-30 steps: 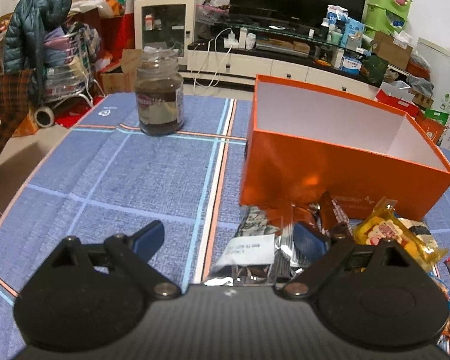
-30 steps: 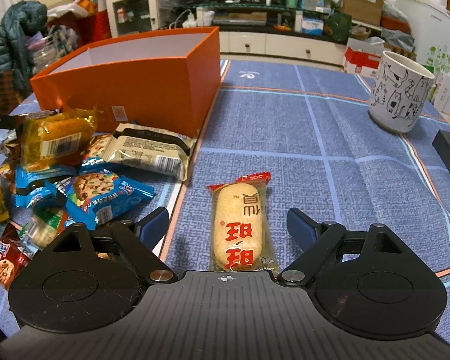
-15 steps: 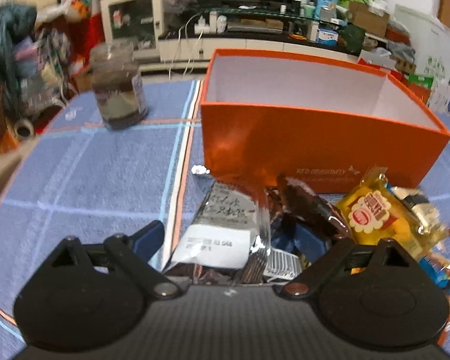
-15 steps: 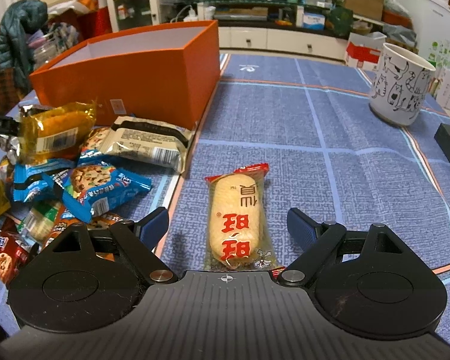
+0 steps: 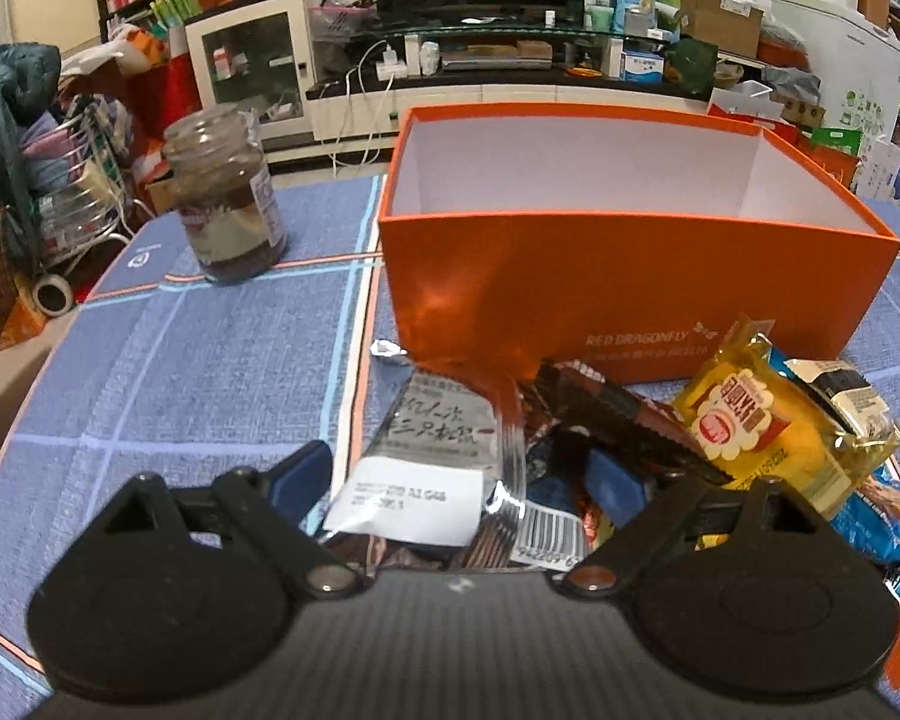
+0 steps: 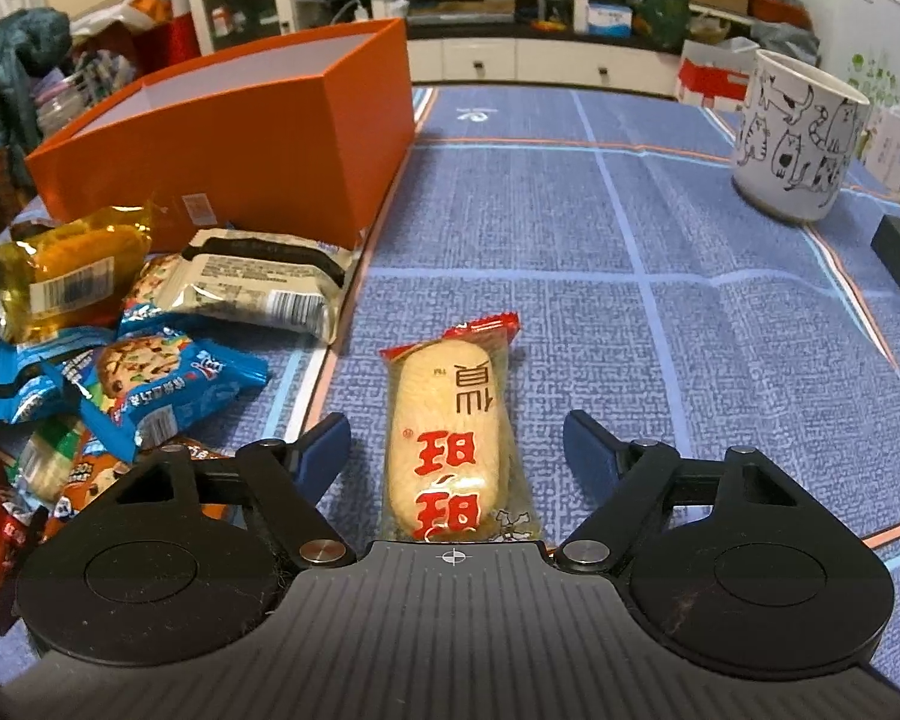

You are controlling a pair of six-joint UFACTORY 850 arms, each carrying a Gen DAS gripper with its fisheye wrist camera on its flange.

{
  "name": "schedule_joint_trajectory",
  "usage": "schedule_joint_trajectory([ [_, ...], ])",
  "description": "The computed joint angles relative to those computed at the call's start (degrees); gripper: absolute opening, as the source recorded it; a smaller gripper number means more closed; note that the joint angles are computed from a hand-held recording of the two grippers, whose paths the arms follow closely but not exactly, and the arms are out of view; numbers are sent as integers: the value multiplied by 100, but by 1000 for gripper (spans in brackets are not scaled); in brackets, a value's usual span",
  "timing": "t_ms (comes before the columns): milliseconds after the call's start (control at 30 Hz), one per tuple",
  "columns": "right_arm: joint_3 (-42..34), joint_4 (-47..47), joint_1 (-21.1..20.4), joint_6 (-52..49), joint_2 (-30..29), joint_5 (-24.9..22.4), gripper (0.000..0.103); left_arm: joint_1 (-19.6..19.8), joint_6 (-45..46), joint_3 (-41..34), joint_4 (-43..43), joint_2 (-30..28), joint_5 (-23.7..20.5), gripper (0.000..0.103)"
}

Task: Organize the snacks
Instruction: 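Close the left tool on the silver foil bag while the right tool grips the bun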

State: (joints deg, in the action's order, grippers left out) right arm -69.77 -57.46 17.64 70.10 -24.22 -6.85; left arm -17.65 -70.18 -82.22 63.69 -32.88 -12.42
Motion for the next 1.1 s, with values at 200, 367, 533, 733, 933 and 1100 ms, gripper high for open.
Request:
schedule_joint_trajectory([
  [200,-4,-226,56,114,12,-137,44,-42,-122,-10,155,-24,-104,81],
  [367,-20,99,82,-292,27,-160,37,-67,26,-11,77,-38,-144,81],
  [533,-62,730,75,-1003,20,-166,31,-77,62,-13,13,-55,-163,80],
  [733,-105,1379,99,-1713,10,-184,23,-9,538,17,-586,-30,-17,66],
  [933,-111,1614,96,-1980,10,-183,23,5,630,48,-738,7,47,61],
  [1100,-112,1620,98,-2000,13,-192,23,30,735,107,-944,69,129,59],
])
